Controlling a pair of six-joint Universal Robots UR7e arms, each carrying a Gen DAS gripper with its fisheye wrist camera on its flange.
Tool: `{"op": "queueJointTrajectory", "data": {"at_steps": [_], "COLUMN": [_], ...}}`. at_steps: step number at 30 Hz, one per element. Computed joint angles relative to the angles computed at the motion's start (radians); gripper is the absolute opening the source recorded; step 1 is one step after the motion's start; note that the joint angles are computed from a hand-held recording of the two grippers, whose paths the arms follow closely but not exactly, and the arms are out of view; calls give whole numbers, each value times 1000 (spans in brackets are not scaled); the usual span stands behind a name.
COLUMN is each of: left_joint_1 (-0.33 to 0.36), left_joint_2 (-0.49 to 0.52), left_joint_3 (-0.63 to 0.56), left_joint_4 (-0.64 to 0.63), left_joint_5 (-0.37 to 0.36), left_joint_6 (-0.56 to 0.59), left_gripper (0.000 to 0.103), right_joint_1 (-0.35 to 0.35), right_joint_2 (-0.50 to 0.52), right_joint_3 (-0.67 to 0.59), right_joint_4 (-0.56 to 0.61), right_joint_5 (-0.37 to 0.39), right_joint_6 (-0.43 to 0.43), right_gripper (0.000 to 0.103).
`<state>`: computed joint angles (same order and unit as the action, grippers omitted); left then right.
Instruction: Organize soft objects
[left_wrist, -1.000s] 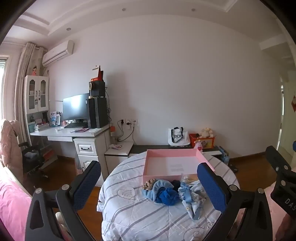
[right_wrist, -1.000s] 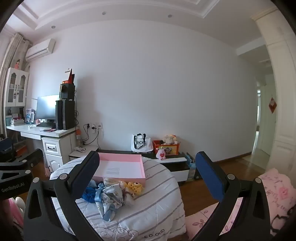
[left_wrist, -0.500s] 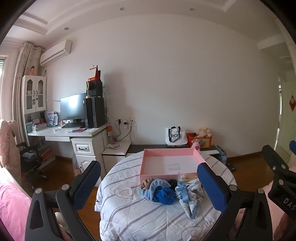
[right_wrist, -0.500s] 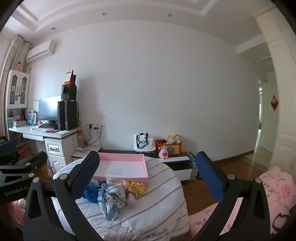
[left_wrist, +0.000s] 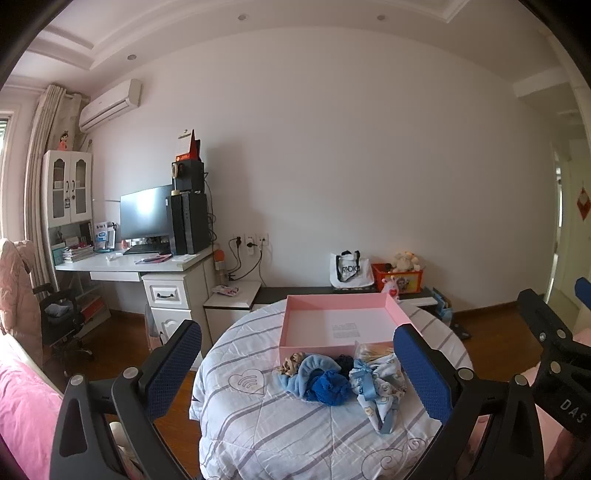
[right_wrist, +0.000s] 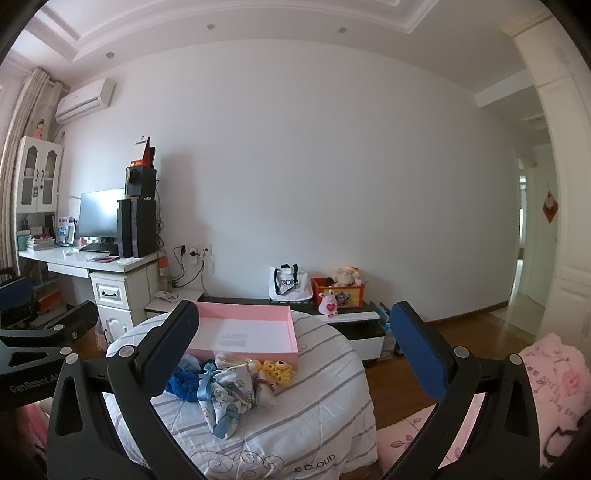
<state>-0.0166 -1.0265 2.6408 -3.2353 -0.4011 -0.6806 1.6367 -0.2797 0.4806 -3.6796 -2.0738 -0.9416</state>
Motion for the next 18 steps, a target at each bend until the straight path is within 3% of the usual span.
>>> {"op": "queueJointTrajectory", "data": {"at_steps": [18], "left_joint_1": [3], "left_joint_2": [-15], "left_joint_3": [-2], "left_joint_4": [41], "left_joint_5": [-10], "left_joint_6": [-33], "left_gripper": [103], "right_joint_1": [-2], "right_joint_2": [-11], "right_joint_3": [23], "right_joint_4": [11], "right_joint_5": [6], "right_joint_6": [3], "right_gripper": [103]}}
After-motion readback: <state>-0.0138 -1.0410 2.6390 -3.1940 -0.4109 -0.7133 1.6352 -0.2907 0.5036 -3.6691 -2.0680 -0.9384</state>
